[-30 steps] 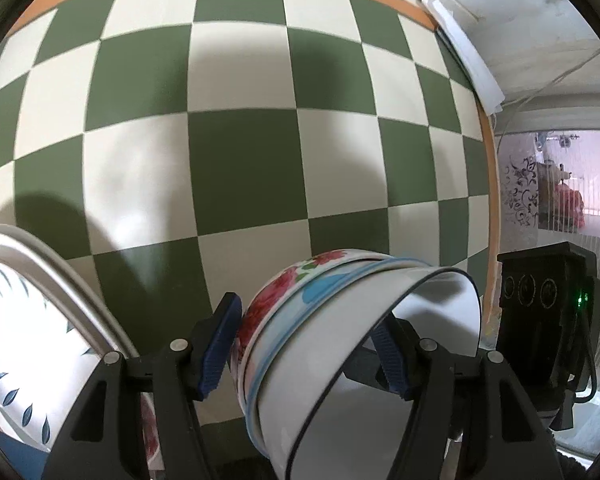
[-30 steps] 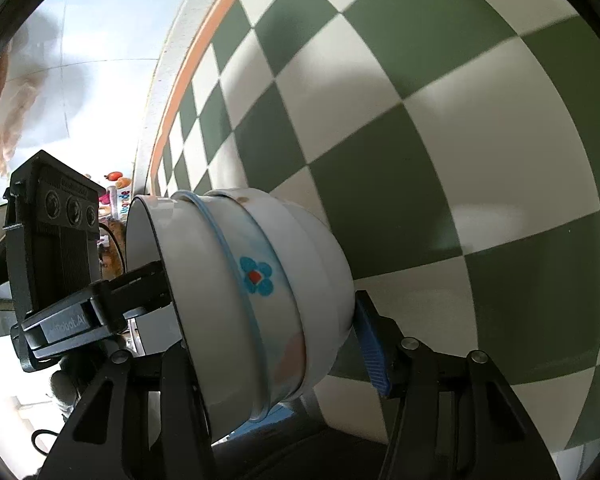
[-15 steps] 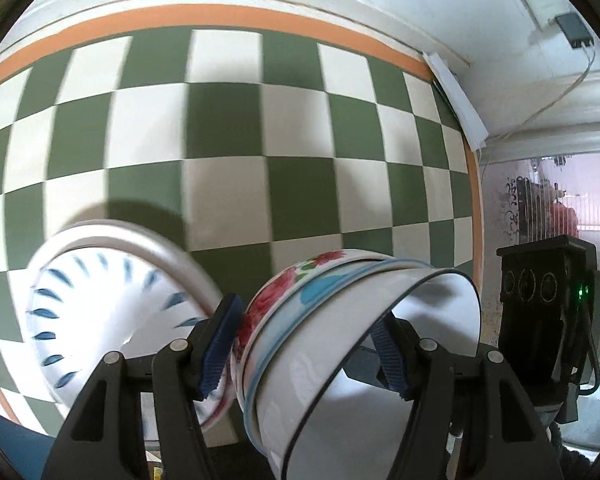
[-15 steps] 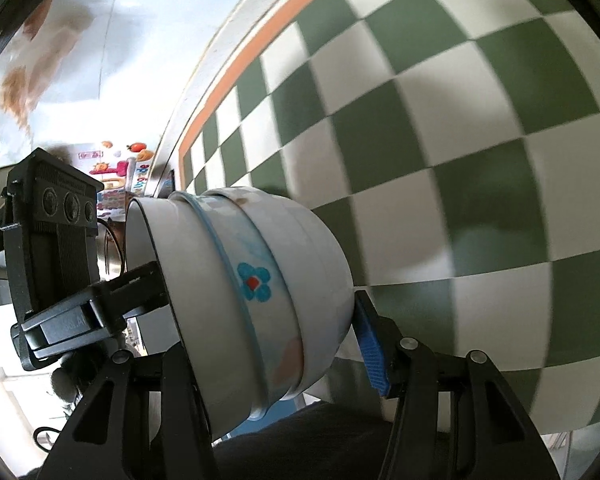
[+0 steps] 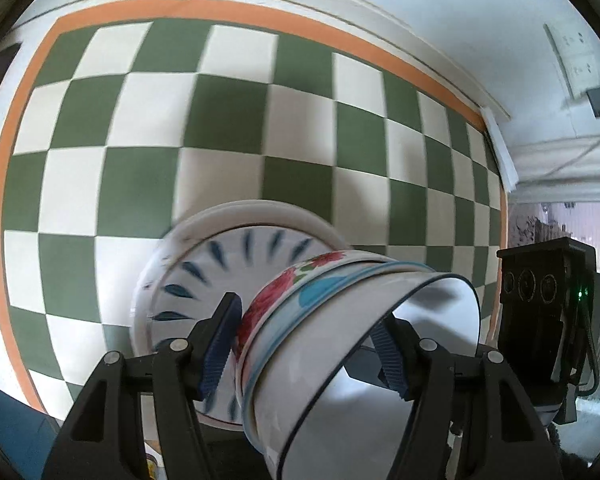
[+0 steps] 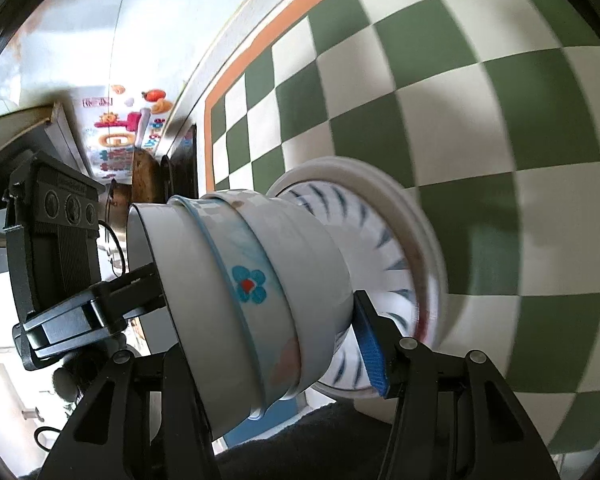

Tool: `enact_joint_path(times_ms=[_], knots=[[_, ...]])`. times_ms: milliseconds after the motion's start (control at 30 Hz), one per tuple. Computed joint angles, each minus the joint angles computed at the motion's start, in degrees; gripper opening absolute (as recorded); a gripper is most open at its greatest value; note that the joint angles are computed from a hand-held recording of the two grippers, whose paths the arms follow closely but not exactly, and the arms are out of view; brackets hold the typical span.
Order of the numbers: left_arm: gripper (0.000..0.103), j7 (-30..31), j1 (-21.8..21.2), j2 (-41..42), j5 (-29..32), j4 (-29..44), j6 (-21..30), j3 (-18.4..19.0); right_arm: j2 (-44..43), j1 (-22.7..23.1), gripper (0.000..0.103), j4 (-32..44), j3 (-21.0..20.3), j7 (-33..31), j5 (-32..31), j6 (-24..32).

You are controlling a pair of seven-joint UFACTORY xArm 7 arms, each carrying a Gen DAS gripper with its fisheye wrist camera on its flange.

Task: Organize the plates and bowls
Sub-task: 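Lift the bowl stack with both grippers and carry it over the plates, then lower the bowl stack onto the blue-striped plate and open both grippers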

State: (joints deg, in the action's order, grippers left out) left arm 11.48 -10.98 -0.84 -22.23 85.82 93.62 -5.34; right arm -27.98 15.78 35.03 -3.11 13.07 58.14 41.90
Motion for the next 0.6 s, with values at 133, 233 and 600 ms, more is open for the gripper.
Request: enact_joint_path(times_ms=[133, 233, 600], knots=[[0.061, 0.58, 0.97, 0.24, -0.17, -1.25, -0.49, 0.76, 3.07, 0.84, 0.055, 1.41, 0.43, -1.34, 1.11, -0.43], [0.061, 0.98, 1.44, 0.34, -0.29, -2.57, -1.11, 0.94, 6.11, 0.99, 0.055, 2.83, 1.34, -2.16, 1.88, -1.0], [0.062, 1.43, 1.69, 0.76, -0.16, -5.14, -2.63, 0.77, 8.75, 0.21, 0.055, 2.88, 2.89, -2.91, 2.3, -2.01]])
